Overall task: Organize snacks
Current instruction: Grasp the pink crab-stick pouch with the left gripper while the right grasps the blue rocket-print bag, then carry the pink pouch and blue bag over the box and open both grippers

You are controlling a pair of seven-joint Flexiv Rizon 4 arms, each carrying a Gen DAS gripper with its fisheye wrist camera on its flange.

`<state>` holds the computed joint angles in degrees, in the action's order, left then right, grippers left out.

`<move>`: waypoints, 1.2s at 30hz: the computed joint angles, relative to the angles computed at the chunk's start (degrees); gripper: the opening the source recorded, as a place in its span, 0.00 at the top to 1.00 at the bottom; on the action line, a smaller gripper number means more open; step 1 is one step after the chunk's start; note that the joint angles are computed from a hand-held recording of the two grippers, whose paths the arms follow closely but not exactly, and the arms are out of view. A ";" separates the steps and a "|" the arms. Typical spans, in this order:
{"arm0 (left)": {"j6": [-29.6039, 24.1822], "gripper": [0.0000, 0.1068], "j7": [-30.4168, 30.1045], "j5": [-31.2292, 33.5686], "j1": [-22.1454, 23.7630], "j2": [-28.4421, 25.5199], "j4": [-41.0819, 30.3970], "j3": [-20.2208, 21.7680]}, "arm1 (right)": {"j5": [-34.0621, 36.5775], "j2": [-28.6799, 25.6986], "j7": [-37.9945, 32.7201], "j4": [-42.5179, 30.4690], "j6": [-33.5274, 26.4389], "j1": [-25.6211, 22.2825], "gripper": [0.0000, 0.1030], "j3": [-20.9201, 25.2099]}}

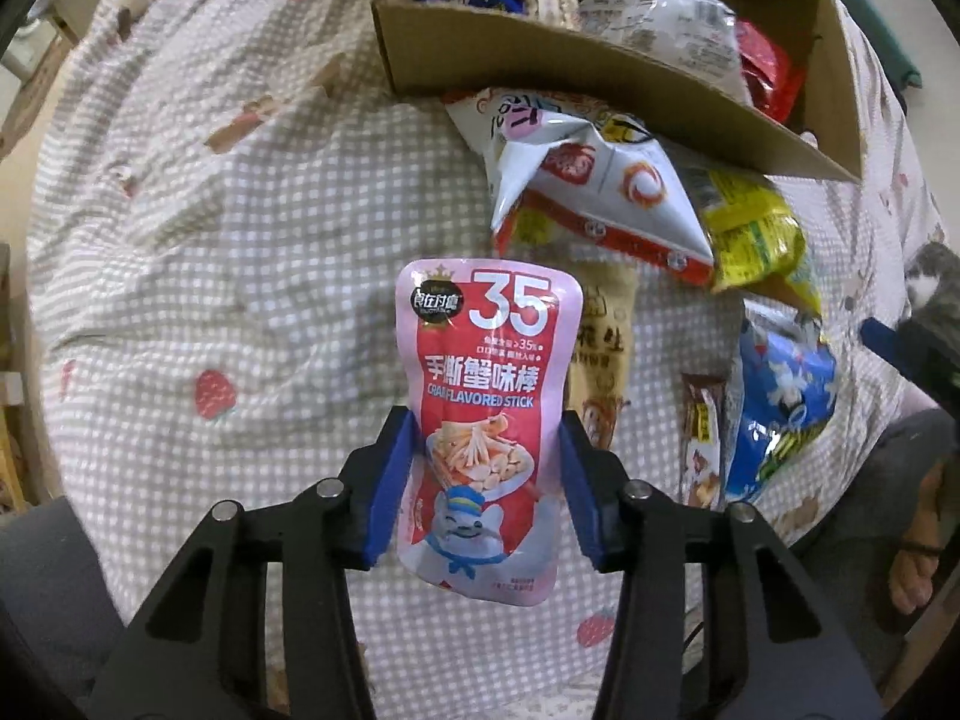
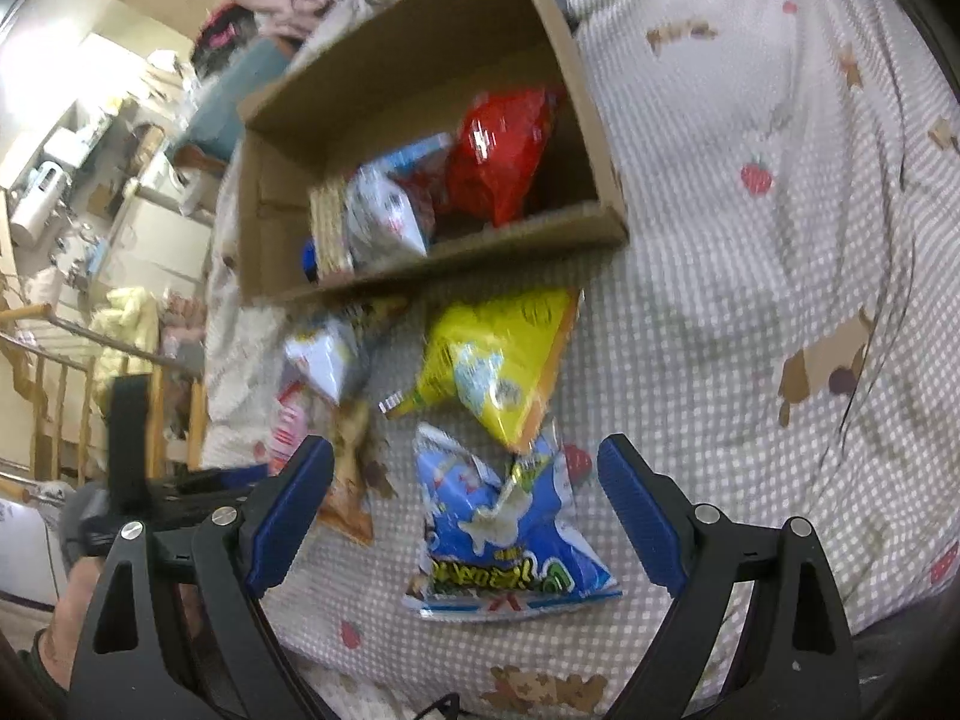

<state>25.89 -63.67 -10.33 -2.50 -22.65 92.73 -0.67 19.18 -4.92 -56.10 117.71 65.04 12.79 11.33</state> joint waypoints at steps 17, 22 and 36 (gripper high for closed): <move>6.77 0.59 -1.09 2.01 0.49 0.77 1.35 0.74 | -6.51 -6.90 -1.51 -7.02 -17.36 2.68 0.11 0.83; 7.96 0.59 -1.79 2.43 0.04 0.54 1.38 0.74 | -8.78 -7.24 0.79 -6.38 -17.27 3.27 0.42 0.64; 13.23 0.59 -1.06 2.60 0.30 3.08 3.82 1.07 | 6.68 0.24 -13.24 -3.89 -7.94 1.68 0.48 2.63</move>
<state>39.12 -64.73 -7.73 -2.20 -19.58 96.55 0.40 25.86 -4.68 -69.34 113.82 57.10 14.47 13.96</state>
